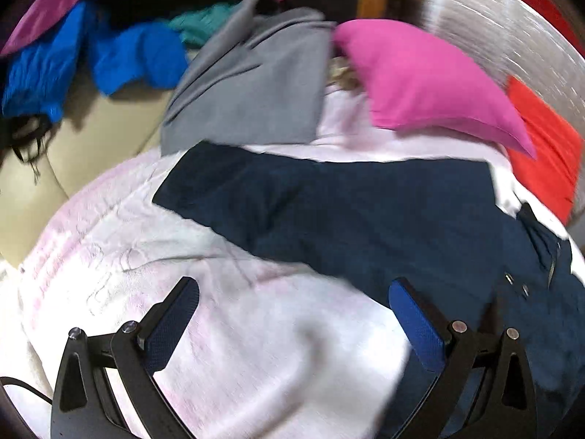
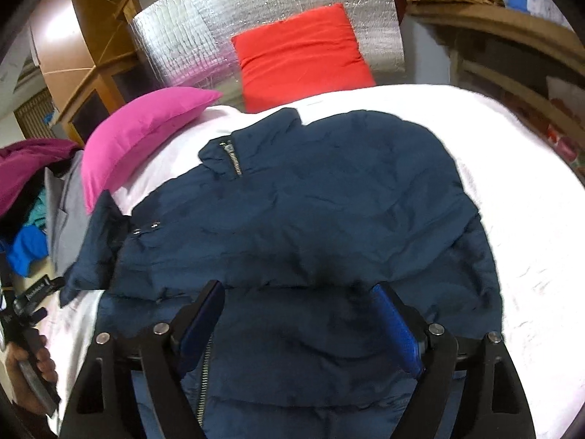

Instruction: Fold large clothes

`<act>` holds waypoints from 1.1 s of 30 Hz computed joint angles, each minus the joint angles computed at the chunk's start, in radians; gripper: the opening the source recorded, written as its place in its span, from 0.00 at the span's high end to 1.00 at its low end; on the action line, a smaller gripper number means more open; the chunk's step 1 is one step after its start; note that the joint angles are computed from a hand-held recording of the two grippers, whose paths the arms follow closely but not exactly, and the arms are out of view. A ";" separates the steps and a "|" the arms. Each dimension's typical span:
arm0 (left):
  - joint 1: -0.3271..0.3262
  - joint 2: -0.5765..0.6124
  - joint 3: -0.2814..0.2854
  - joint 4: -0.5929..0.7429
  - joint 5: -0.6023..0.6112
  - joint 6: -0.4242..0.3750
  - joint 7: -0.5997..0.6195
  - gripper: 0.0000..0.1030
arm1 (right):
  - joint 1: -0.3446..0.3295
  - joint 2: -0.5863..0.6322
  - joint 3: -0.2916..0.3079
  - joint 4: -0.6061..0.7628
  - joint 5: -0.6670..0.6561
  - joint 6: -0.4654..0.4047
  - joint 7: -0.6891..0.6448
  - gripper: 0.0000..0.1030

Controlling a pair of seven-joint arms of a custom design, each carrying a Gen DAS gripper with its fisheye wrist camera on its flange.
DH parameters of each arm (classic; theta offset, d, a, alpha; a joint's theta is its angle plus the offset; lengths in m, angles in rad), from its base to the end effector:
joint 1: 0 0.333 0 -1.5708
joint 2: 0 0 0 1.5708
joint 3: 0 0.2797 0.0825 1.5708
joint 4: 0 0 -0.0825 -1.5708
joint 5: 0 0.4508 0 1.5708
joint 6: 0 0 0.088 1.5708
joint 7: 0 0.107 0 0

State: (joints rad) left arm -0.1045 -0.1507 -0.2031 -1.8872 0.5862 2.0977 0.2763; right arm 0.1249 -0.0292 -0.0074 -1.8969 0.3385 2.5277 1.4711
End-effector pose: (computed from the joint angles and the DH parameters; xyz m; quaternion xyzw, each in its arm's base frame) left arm 0.5972 -0.1677 0.5667 -0.8695 0.3657 -0.1731 0.2834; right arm 0.6603 0.0745 0.5309 -0.6651 0.6611 -0.1264 0.3235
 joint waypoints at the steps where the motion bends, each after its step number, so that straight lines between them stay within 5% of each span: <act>1: 0.002 -0.001 0.005 -0.003 -0.013 0.009 -0.004 0.00 | -0.001 0.001 -0.001 0.002 -0.008 0.001 -0.001 0.17; 11: 0.071 -0.030 0.085 -0.137 -0.280 0.297 -0.002 0.00 | -0.015 0.025 -0.008 0.024 -0.007 0.024 0.030 0.17; 16: 0.094 -0.019 0.077 -0.142 -0.292 0.339 -0.033 0.02 | -0.013 0.052 -0.005 0.047 0.001 0.012 0.030 0.17; 26: 0.120 0.010 0.083 -0.142 -0.277 0.429 -0.045 0.75 | -0.010 0.077 -0.003 0.062 -0.018 0.024 0.046 0.17; 29: 0.127 -0.002 0.081 -0.152 -0.246 0.456 -0.061 0.88 | -0.011 0.082 -0.004 0.067 -0.021 0.027 0.057 0.17; 33: 0.132 -0.025 0.067 -0.147 -0.188 0.446 -0.079 0.91 | -0.011 0.076 -0.003 0.060 -0.011 0.044 0.056 0.17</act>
State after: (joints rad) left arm 0.0273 -0.1755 -0.1359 -2.0344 0.3986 2.5441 0.1973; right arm 0.1134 0.0465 -0.0102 -1.8364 0.3279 2.5713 1.5274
